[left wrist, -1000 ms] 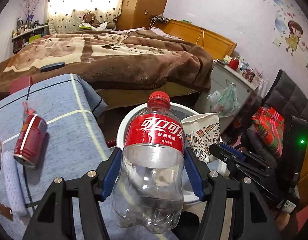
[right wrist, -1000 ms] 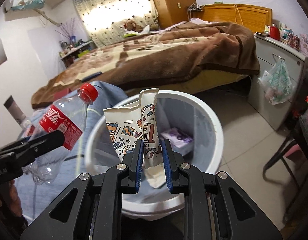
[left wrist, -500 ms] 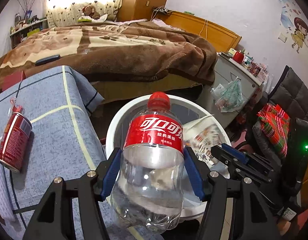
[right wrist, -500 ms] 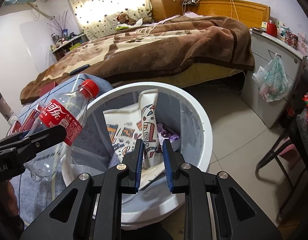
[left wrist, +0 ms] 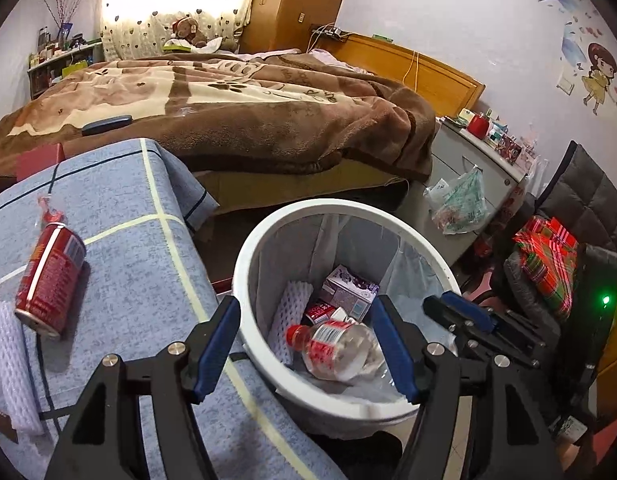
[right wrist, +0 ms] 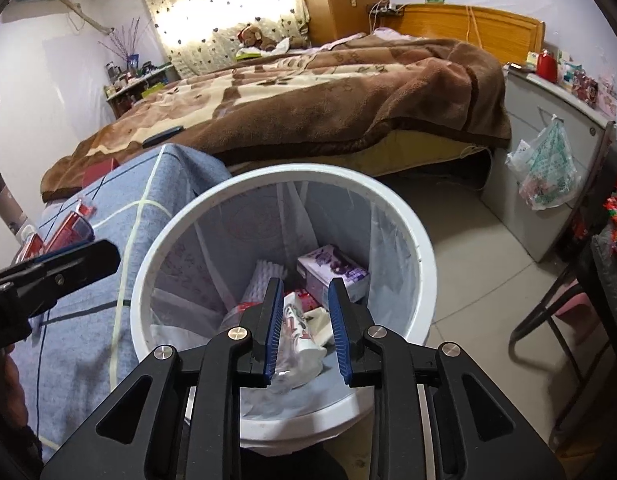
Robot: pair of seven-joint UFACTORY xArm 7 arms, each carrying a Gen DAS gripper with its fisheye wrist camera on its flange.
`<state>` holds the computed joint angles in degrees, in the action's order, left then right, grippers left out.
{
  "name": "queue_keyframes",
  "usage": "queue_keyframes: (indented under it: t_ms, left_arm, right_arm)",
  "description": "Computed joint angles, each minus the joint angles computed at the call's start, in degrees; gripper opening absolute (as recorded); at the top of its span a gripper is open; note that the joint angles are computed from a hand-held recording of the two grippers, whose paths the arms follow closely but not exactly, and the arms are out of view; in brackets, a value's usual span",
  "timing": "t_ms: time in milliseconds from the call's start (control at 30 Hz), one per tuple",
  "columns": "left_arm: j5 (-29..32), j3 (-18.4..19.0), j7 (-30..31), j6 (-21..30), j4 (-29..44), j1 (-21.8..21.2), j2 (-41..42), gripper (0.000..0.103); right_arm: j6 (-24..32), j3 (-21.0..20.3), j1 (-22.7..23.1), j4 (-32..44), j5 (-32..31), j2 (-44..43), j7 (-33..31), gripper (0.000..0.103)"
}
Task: Collect trash
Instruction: 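Move both open grippers back over the table toward the red can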
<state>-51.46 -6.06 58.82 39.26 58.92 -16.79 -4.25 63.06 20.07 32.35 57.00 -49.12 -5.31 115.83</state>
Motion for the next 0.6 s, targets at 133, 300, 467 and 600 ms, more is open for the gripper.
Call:
queue_keyframes:
  t_ms: [133, 300, 467, 600]
  left_arm:
    - [-0.4, 0.9, 0.3, 0.6, -0.5, 0.7, -0.8, 0.07]
    - [-2.1, 2.1, 2.1, 0.4, -1.4, 1.8, -2.3, 0.07]
    - [-2.9, 3.5, 2.5, 1.0, -1.6, 3.2, -2.9, 0.07]
    - [-3.3, 4.5, 2.7, 1.4, -1.3, 4.6, -2.6, 0.07]
  right_arm:
    - [1.6, 0.6, 0.5, 0.6, -0.8, -0.2, 1.0, 0.025]
    - [2.9, 0.8, 1.1, 2.2, -2.6, 0.8, 2.0, 0.025]
    - [3.1, 0.5, 2.0, 4.4, -5.3, 2.5, 2.4, 0.025]
    - [2.8, -0.1, 3.1, 6.7, -7.3, 4.5, 1.8, 0.025]
